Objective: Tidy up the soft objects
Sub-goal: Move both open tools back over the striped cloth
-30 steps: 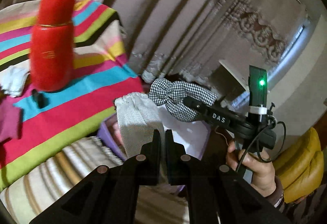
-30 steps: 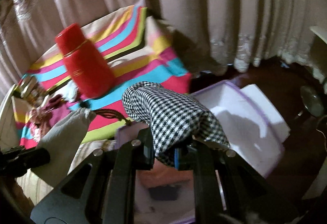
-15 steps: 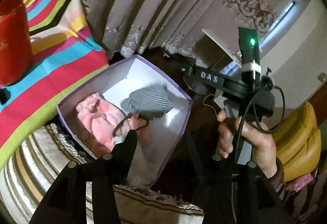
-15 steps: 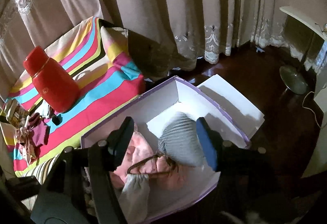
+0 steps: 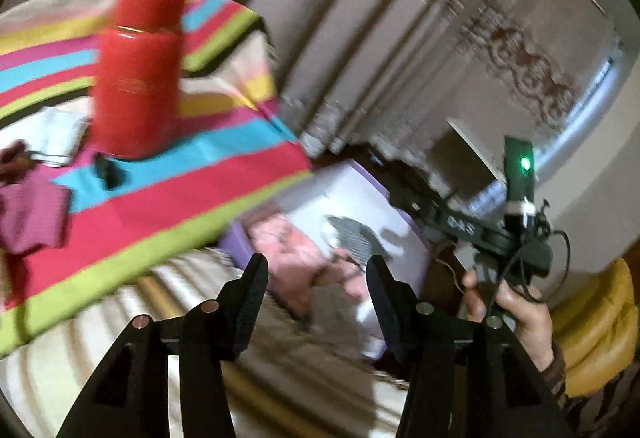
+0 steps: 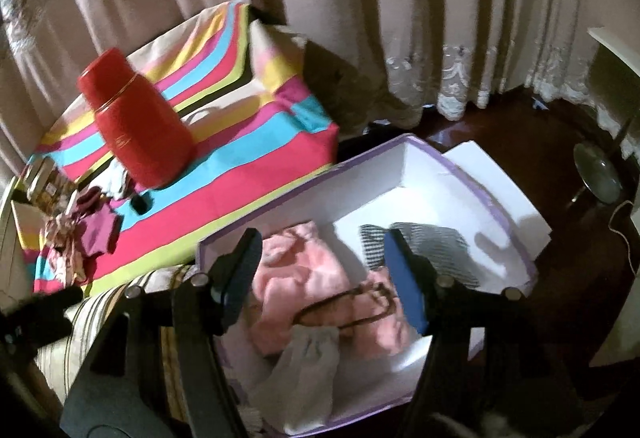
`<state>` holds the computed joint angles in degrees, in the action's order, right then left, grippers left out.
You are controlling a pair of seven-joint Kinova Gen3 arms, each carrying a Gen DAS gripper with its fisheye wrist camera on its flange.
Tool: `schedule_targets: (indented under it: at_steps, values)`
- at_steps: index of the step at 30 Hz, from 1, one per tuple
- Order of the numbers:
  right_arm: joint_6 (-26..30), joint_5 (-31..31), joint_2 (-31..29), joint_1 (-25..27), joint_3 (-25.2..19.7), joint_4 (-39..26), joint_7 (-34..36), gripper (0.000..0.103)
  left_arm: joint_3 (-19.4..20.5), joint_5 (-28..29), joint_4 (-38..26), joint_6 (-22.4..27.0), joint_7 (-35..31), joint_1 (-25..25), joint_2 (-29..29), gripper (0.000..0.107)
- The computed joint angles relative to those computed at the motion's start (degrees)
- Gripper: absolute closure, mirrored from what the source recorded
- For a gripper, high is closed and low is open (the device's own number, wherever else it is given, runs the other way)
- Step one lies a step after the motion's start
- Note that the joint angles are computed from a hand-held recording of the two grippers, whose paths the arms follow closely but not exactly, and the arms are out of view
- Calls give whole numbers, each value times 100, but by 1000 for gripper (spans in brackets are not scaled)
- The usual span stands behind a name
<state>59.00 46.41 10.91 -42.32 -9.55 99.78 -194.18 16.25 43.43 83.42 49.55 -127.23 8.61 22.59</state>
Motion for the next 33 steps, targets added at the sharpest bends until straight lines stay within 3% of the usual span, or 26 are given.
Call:
schedule_targets:
  at_steps: [7,15,26,33]
  values:
    - [-177,-101,358,-101,51,-531,504,36,-319,446,625,-404,-231,-695,-416,55]
    - [-277,-444,877,-290,266,-1347,1451,36,-764,340,1036,-858,-55,-1235,-672,55]
    - [-521,-1127,1642,-453,620,-2689,2833,36,-981,-186,906,-1126,564,-1704,-510,54]
    - [-421,-1694,2377,-510,801,-3995,3895,36,-1021,-762,602,-1142,1079,-1810,-259,46]
